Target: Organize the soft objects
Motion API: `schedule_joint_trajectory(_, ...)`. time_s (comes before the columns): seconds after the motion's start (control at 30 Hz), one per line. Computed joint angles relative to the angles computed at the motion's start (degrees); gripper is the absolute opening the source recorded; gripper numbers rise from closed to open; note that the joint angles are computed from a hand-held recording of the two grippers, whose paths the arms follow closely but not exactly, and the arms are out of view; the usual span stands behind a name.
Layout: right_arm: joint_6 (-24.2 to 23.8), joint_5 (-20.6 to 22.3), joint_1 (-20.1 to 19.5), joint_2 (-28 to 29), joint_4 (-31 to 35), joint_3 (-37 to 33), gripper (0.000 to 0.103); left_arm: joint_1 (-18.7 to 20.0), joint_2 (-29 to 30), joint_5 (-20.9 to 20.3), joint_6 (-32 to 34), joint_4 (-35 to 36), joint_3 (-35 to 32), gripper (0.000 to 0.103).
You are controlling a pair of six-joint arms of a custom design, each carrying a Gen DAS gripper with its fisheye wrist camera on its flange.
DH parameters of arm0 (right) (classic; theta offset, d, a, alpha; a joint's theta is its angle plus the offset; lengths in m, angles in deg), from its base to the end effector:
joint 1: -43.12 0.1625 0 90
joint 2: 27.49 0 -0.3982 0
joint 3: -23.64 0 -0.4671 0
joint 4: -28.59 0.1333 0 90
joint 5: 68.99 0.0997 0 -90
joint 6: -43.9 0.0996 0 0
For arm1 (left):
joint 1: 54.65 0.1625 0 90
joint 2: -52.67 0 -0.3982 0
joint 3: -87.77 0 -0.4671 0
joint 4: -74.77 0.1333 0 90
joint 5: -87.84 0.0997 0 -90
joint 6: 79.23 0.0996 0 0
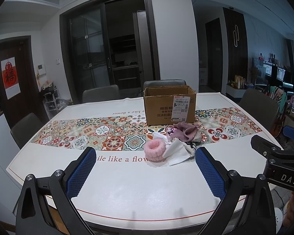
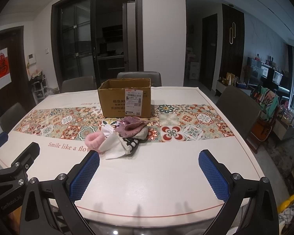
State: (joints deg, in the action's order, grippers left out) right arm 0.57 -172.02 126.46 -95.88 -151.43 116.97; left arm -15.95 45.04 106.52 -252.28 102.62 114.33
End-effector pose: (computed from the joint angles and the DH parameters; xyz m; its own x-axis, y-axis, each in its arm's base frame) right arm 0.0289 -0.7083 0.3853 -0.7202 -0.0573 0.6914 -0.6122 0.5213 -0.5945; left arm -0.4708 -0.6689 -0.0277 -0.6325 -0.0994 -0.7681 0.6500 0.4711 -0.5962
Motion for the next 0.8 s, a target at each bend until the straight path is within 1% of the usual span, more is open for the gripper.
schedule_joint_trajectory(0.8, -0.01, 0.18, -0.1, -0.1, 0.14, -0.02, 0.103, -0.09, 0.25, -0.21, 0.28, -0.31, -0.15, 0.103)
